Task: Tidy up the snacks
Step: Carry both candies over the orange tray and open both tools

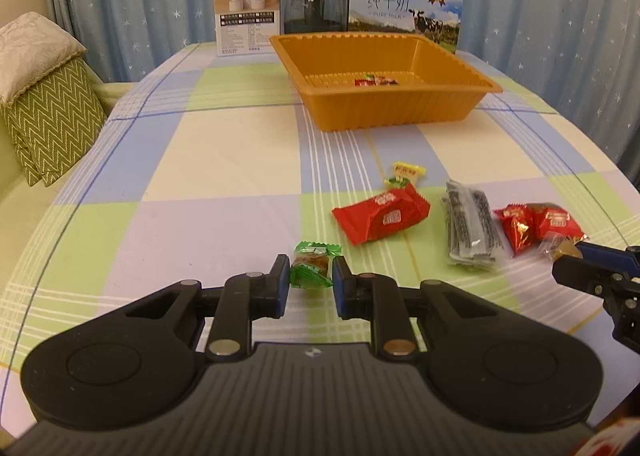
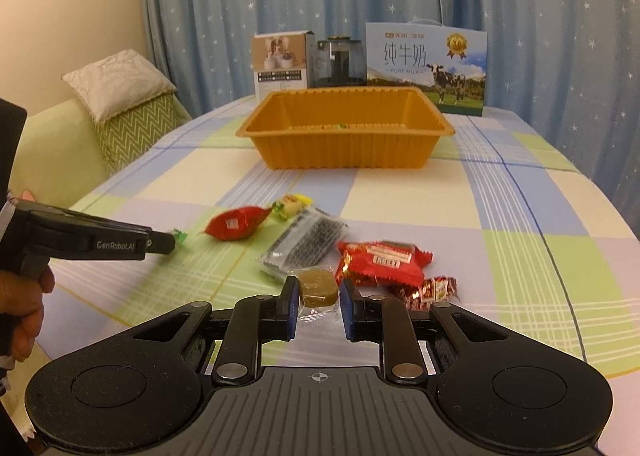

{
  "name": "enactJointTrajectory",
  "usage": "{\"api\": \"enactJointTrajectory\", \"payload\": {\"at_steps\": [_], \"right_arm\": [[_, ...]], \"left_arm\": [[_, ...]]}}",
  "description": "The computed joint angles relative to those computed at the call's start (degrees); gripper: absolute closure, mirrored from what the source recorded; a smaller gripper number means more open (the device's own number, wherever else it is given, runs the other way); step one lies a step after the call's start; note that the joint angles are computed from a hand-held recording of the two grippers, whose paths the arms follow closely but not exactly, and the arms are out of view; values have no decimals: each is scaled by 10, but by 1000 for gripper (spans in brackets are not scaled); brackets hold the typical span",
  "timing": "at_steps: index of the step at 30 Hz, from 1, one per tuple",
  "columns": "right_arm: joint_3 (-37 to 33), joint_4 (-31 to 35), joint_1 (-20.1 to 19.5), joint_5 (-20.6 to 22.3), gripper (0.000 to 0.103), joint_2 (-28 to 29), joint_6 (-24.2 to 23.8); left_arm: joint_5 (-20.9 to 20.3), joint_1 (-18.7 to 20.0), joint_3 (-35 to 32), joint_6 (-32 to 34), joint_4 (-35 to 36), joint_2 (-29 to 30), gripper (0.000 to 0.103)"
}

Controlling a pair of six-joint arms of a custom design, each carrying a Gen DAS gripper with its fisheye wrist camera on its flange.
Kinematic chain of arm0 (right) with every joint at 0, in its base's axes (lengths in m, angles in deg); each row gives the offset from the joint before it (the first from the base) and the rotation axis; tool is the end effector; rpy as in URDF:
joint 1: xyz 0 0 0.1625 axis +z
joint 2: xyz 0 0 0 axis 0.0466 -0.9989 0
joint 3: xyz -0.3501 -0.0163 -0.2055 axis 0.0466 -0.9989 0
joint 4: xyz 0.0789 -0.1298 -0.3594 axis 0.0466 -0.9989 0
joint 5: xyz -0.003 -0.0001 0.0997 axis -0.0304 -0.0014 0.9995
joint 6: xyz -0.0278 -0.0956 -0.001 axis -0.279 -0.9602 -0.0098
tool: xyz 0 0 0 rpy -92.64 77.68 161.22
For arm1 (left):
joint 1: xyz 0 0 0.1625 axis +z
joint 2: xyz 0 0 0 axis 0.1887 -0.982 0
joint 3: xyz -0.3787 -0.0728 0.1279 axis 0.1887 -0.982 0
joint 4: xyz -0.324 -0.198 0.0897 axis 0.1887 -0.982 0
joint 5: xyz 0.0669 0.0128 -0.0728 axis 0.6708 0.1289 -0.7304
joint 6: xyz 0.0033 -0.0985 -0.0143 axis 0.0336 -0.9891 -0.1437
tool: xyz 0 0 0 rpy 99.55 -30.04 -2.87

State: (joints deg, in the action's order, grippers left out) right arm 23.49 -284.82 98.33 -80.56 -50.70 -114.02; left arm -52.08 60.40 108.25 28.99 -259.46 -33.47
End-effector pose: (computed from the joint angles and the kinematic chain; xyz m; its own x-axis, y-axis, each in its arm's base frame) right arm 0.2331 -0.5865 -0.0598 -0.6897 -0.5271 0.4965 -0.7231 0.5385 -0.4327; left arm 0.0244 -0.5816 0.2007 -0.7080 -0.1758 -0.6840 0.4241 0.6686 -0.6108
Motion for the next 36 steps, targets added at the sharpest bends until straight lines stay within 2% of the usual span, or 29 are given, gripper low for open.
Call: {"api": "enactJointTrajectory", "payload": {"at_steps": [8, 16, 23, 32, 36], "right_arm": [[-30, 6, 7, 2, 81, 2, 24], [-126, 44, 16, 10, 81, 26, 39], [-266, 116, 27, 14, 81, 71, 45], [-491, 221, 33, 9, 81, 173, 44], [-588, 273, 30, 6, 81, 220, 64]], "left_arm": [[-12, -13, -15, 6, -2, -5, 83], [-45, -16, -83, 30, 24, 7, 83], [-77, -3, -177, 59, 56, 36, 83], [-106, 18, -308, 86, 112, 87, 83], [-115, 28, -355, 87, 139, 109, 83]]}}
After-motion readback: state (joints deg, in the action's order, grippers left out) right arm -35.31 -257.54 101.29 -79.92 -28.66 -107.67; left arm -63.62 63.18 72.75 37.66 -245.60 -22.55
